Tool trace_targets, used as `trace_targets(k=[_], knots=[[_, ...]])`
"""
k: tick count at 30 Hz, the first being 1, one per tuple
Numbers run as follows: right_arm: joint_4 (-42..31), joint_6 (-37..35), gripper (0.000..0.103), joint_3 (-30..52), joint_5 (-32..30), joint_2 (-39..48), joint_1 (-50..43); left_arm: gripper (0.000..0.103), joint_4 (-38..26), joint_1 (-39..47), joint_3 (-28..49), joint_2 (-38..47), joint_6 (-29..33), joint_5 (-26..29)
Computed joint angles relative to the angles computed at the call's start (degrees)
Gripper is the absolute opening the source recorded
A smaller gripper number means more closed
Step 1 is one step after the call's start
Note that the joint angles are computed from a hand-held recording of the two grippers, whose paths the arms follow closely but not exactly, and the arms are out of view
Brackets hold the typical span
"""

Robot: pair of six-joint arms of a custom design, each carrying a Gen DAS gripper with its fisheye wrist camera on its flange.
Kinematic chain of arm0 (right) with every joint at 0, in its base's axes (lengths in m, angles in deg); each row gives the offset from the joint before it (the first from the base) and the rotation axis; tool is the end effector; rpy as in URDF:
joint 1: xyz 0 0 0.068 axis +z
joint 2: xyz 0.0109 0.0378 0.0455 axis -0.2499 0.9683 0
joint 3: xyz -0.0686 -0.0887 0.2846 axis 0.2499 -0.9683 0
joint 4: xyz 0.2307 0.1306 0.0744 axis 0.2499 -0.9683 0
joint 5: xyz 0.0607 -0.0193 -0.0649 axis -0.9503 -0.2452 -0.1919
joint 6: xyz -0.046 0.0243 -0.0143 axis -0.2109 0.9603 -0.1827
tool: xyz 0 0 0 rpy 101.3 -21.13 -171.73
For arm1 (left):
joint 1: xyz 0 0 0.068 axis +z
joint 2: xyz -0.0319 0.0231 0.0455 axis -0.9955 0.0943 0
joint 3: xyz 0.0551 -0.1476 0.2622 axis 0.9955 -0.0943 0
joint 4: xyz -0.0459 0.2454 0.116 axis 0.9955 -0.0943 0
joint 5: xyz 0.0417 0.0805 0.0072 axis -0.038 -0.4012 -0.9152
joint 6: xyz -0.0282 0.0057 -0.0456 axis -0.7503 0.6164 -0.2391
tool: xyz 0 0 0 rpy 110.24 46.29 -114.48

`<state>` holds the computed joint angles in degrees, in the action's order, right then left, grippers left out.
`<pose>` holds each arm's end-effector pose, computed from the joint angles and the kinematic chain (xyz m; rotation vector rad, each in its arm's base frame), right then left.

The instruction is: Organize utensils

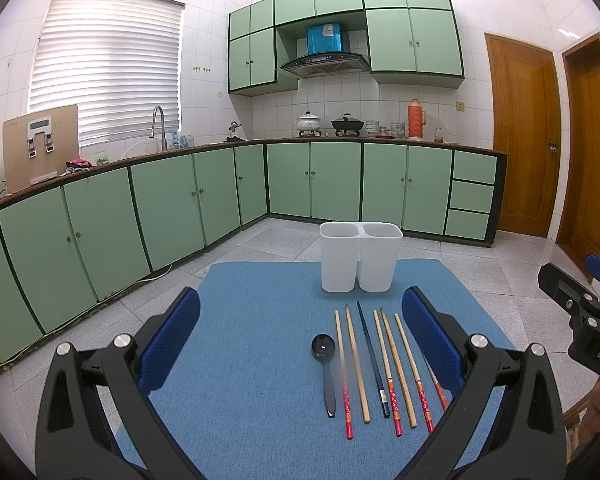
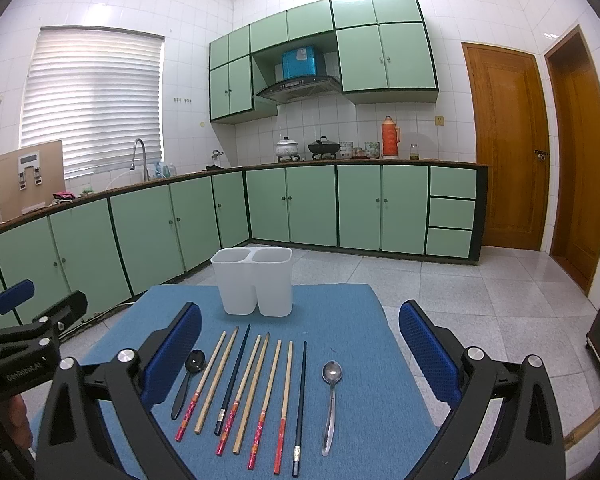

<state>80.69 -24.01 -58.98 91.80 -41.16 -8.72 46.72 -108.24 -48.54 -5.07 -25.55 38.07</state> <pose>0.1372 0.0061 0.2318 0.2001 1.8336 -0.0256 0.1971 -0.0759 0.2432 0.1612 1.9088 -0.0536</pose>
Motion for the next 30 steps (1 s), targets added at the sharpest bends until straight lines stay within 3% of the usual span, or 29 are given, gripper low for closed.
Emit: trace_targets(k=[10,15,18,22,30], knots=[[1.27,0.56,0.097,-0.08,1.94,1.53,2.06,0.098,-0.07,0.44,-0.05,0.01,-0.02,0.34],[3.68,-0.13,0.097,-1.47,-0.65,3.07,-0.56,0.098,-0.32,2.35,0.33,1.68,-0.28,1.76],[9.03,-0.21,0.097,-2.6,-0.66,8.54,-0.45,0.098,-1.06,4.31,1.7,4.75,-0.2,3.01],[8.16,-1.3,0.097,-1.24,-3.41,10.59,-3.53,0.098,-2.39,7.27,3.83,9.4,-0.9,5.61],[13.84,-1.68,0.096,0.19,-7.18,21.14,-8.05,0.098,-0.36,10.52,6.86,18.25,0.18,7.47]])
